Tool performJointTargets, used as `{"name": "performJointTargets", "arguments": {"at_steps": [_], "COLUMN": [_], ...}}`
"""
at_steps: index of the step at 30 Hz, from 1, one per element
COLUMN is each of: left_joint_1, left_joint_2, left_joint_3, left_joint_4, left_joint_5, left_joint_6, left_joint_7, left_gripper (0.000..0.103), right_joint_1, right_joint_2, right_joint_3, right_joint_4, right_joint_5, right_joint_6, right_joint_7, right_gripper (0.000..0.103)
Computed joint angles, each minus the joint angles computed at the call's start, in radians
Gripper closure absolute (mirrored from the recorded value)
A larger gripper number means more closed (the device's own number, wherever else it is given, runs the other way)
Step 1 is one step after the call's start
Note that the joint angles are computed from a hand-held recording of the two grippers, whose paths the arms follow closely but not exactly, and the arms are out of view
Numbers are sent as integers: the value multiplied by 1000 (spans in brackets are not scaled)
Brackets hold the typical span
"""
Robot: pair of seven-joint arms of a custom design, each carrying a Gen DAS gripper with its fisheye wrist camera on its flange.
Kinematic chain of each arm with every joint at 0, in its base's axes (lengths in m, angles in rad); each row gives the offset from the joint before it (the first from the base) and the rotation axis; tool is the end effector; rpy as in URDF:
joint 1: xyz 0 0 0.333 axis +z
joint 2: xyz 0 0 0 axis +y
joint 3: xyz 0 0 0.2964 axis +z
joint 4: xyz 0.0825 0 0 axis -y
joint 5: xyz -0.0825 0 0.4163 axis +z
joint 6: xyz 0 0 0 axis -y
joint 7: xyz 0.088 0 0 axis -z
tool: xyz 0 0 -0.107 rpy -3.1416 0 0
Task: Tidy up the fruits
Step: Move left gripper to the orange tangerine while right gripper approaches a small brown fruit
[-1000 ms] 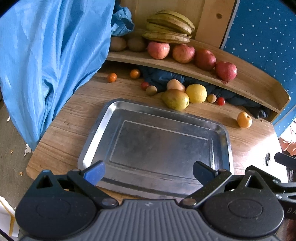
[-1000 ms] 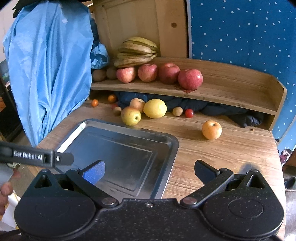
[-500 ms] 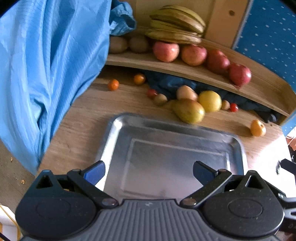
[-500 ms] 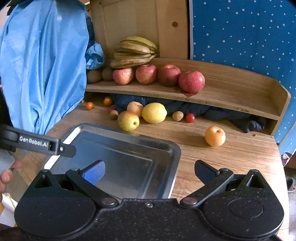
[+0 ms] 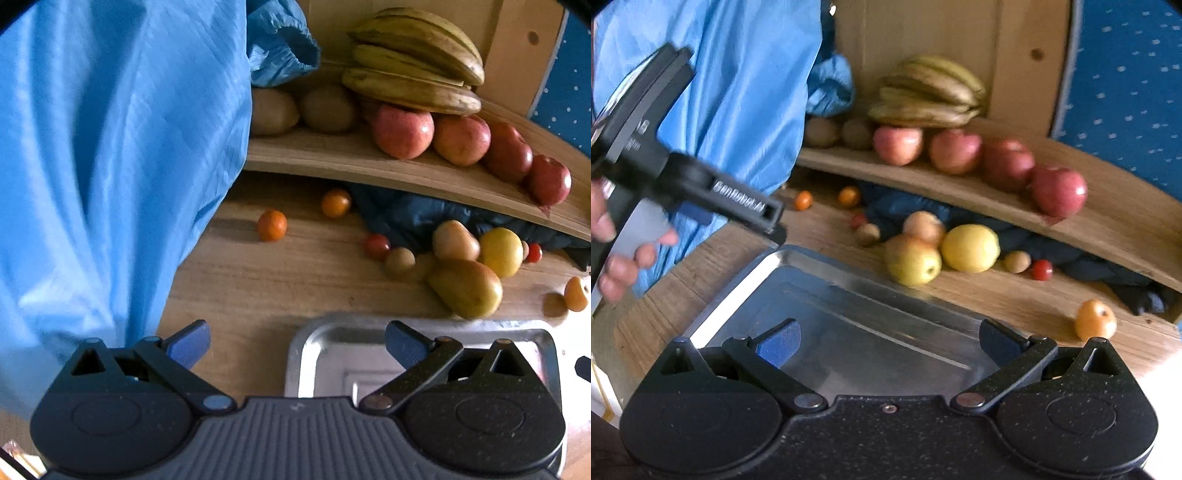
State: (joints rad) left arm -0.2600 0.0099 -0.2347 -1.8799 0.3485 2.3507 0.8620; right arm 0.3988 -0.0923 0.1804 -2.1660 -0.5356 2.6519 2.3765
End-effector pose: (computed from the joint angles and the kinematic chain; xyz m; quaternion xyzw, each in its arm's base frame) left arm 0.5598 -0.2960 0.5206 -0.6900 0.6720 -0.1946 0.1854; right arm 0.4851 0.3360 0.4614 -0.7237 0.6037 -0.2179 0.2535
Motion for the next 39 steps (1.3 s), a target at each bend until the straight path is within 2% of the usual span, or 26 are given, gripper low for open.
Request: {"name": "performJointTargets", "arguments": {"at_steps": [5, 10, 16, 20, 30, 39], "left_joint_1": [15, 22, 24, 20, 19, 17], "left_joint_2": [50, 104, 169, 199, 277, 334], "left_joint_3": [14, 29, 45, 56, 72, 79], "left_joint_4": [22, 66, 133, 165, 254, 319], "left_joint_5": [-57, -81, -79, -64, -77, -93], "left_joint_6": [58, 97, 96, 95, 62, 26], "left_joint_7": [90, 134, 166, 184, 216, 226], "left_gripper": [1, 1, 1, 3, 12, 28], "right_joint_1": [23, 69, 99, 115, 148, 161], "right_joint_2": [117, 232, 325, 379, 485, 556], "right_joint_3": [-8, -46, -90, -116, -147, -168], "right_joint_4": [120, 259, 363, 427, 545, 627], "right_joint_5": [-58, -99, -100, -90, -30, 24], "right_joint_6": [-38, -123, -110, -109, -121, -145], "right_joint_7": [22, 44, -4, -39, -132, -196], "right_gripper": [1, 1, 1, 13, 31, 51]}}
